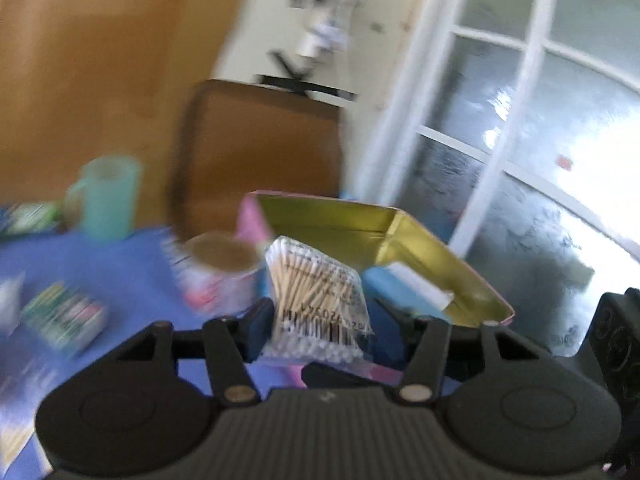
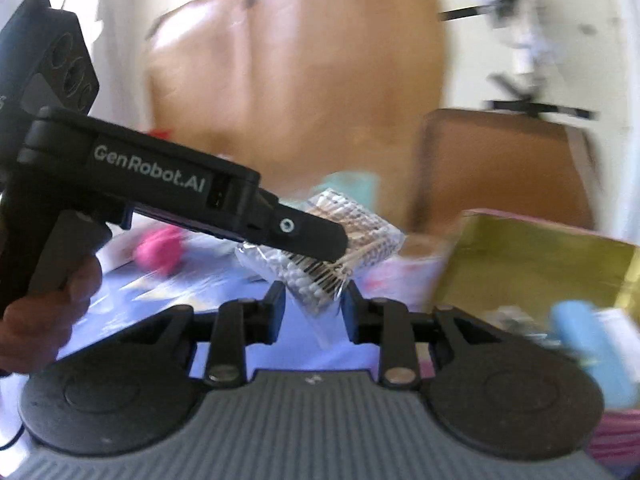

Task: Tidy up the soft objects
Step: 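Lower the cotton-swab pack into the pink tin and release, then grasp the pink fuzzy sock with the left gripper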

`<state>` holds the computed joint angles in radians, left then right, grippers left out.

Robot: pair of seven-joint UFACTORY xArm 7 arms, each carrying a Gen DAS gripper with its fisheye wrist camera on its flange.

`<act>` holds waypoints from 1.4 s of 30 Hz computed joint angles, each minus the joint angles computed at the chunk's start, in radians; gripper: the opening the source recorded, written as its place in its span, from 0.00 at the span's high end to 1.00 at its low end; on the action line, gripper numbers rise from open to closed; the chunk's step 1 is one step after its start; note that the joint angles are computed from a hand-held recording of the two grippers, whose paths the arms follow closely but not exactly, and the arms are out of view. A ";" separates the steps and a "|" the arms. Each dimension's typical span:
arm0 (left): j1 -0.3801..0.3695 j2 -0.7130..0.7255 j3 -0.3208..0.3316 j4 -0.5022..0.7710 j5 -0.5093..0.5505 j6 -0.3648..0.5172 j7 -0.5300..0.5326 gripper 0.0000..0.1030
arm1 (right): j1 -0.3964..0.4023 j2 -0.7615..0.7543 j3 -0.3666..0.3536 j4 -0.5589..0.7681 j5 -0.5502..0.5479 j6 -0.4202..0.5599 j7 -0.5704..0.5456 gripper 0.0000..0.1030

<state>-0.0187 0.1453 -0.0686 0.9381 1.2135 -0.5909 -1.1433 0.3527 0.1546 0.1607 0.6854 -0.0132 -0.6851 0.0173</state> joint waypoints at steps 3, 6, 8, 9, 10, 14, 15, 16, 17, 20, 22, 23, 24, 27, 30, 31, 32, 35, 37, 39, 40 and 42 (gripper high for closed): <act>-0.198 0.071 0.088 0.064 -0.204 0.073 0.160 0.09 | -0.017 -0.008 -0.013 0.005 0.142 0.023 -0.071 0.67; -0.434 0.102 0.237 0.057 -0.518 0.139 0.433 0.04 | 0.130 0.074 -0.132 0.111 0.450 0.045 -0.273 0.60; -0.398 0.096 0.164 0.021 -0.646 0.153 0.557 0.09 | 0.180 0.121 -0.185 0.151 0.579 0.029 -0.354 0.60; -0.317 0.086 0.086 -0.003 -0.647 0.132 0.564 0.09 | 0.143 0.114 -0.156 0.140 0.581 0.027 -0.331 0.60; -0.234 0.072 0.016 -0.026 -0.616 0.118 0.551 0.09 | 0.063 0.100 -0.089 0.115 0.541 0.014 -0.268 0.60; -0.129 0.000 -0.028 -0.142 -0.613 0.043 0.583 0.07 | 0.026 0.079 -0.061 0.055 0.478 -0.054 -0.159 0.60; -0.088 -0.021 -0.030 -0.173 -0.567 0.025 0.547 0.07 | 0.019 0.070 -0.053 0.039 0.456 -0.071 -0.126 0.60; -0.066 -0.043 -0.024 -0.206 -0.549 0.015 0.535 0.07 | 0.010 0.060 -0.045 0.024 0.423 -0.084 -0.087 0.60; -0.047 -0.069 -0.014 -0.242 -0.535 0.011 0.526 0.07 | -0.004 0.050 -0.037 0.014 0.374 -0.092 -0.042 0.60; -0.005 -0.135 0.039 -0.364 -0.563 0.006 0.568 0.07 | -0.028 0.033 -0.020 0.013 0.226 -0.099 0.053 0.60; 0.030 -0.165 0.081 -0.421 -0.551 0.007 0.560 0.07 | -0.019 0.038 -0.009 0.038 0.160 -0.079 0.061 0.60; 0.047 -0.175 0.101 -0.443 -0.547 0.009 0.554 0.07 | -0.006 0.047 -0.003 0.059 0.135 -0.062 0.049 0.60; 0.065 -0.183 0.119 -0.466 -0.560 0.012 0.560 0.07 | 0.003 0.055 0.003 0.076 0.111 -0.046 0.043 0.60; 0.130 -0.190 0.185 -0.518 -0.553 -0.022 0.528 0.07 | 0.007 0.113 0.035 0.172 -0.014 0.059 0.089 0.60; 0.190 -0.183 0.215 -0.555 -0.592 -0.069 0.528 0.07 | -0.037 0.201 0.101 0.298 -0.203 0.170 0.210 0.60; 0.206 -0.177 0.219 -0.567 -0.616 -0.090 0.540 0.07 | -0.041 0.230 0.116 0.343 -0.234 0.205 0.231 0.60; 0.221 -0.168 0.223 -0.573 -0.628 -0.112 0.536 0.07 | -0.057 0.269 0.147 0.401 -0.275 0.251 0.263 0.60; 0.295 -0.094 0.247 -0.556 -0.521 -0.237 0.380 0.07 | -0.097 0.374 0.246 0.553 -0.351 0.362 0.309 0.60; 0.322 -0.057 0.232 -0.560 -0.563 -0.314 0.364 0.07 | -0.054 0.442 0.247 0.654 -0.358 0.400 0.261 0.60; 0.352 -0.028 0.224 -0.563 -0.560 -0.379 0.337 0.07 | -0.007 0.488 0.237 0.727 -0.362 0.448 0.194 0.58; 0.365 -0.018 0.221 -0.563 -0.555 -0.398 0.322 0.07 | 0.013 0.514 0.235 0.767 -0.361 0.484 0.164 0.57; 0.388 -0.001 0.217 -0.554 -0.528 -0.426 0.294 0.07 | 0.054 0.555 0.220 0.830 -0.350 0.542 0.117 0.53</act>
<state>0.3695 0.1446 0.1481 0.3839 0.6854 -1.0169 -0.8489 0.4071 0.7091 0.3805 1.5156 -0.3631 -0.1430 0.1339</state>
